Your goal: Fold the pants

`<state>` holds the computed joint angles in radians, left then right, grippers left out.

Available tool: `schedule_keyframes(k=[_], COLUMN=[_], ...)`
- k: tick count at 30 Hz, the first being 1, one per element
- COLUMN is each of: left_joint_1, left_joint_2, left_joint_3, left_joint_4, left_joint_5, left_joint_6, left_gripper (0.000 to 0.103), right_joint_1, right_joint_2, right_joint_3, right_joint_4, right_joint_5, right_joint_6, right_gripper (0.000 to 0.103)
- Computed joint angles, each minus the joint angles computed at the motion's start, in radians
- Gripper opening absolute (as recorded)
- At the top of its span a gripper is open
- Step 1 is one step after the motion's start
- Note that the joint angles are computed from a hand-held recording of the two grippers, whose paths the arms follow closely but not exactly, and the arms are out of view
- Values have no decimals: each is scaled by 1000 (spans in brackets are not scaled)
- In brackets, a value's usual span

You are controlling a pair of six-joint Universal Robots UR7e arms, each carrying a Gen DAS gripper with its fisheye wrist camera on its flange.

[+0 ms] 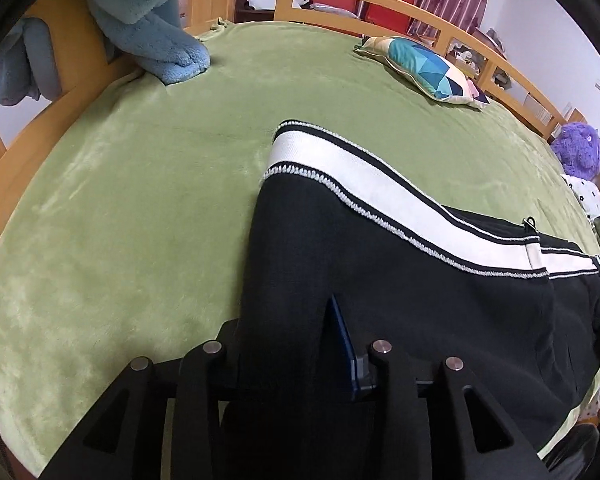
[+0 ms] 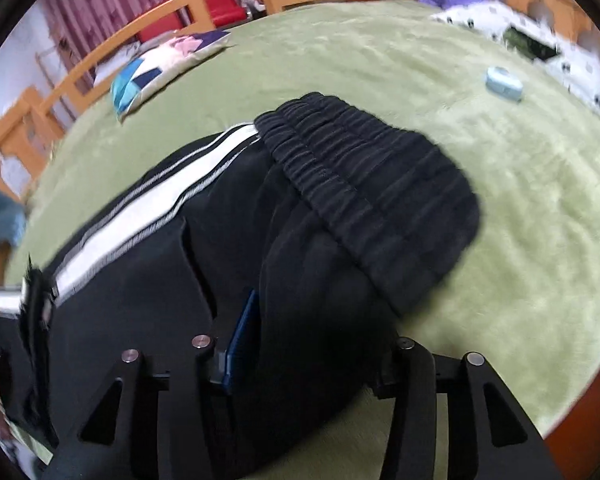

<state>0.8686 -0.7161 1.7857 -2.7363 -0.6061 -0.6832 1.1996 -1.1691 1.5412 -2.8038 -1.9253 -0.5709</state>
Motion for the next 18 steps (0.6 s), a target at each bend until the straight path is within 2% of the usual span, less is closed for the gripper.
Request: schedule_keyframes(k=[1,2,3,5,6,12,14,18], left_joint_1=[-6,-12,-20,-39,-53,-119,-131,-162], left_joint_2=[-7,-16,-23,-35,-36,-24,-27,-29], left_joint_3=[10,24,40,68,76,93,100,130], left_joint_4=[-3,-20,-46,-85,-74,17,25,-57], left_joint_5=[-5,-12,-20,-24,-3,101,108,87], left_joint_6=[-10,-13,-11,-20,-37,-135,-157,-123], left_gripper=[33,37,47,58,58,62,62,64], right_joint_1=[9,15,19,26,30,47,56,60], right_joint_2=[-13,-23,-32,-57,-65,-125,-125,-124], right_joint_3=[32,55,71,121,137,238,255,278], right_joint_4=[-51,-87,-113,-192,-220,-286,-306,-307], right_joint_5=[-24,-45,-62,-81,-84,-15,8,58], right_joint_6=[-31,-57,-81,-117,-130,-159,-173,-180], right_gripper=[46,46,46,51,55,61,62,62])
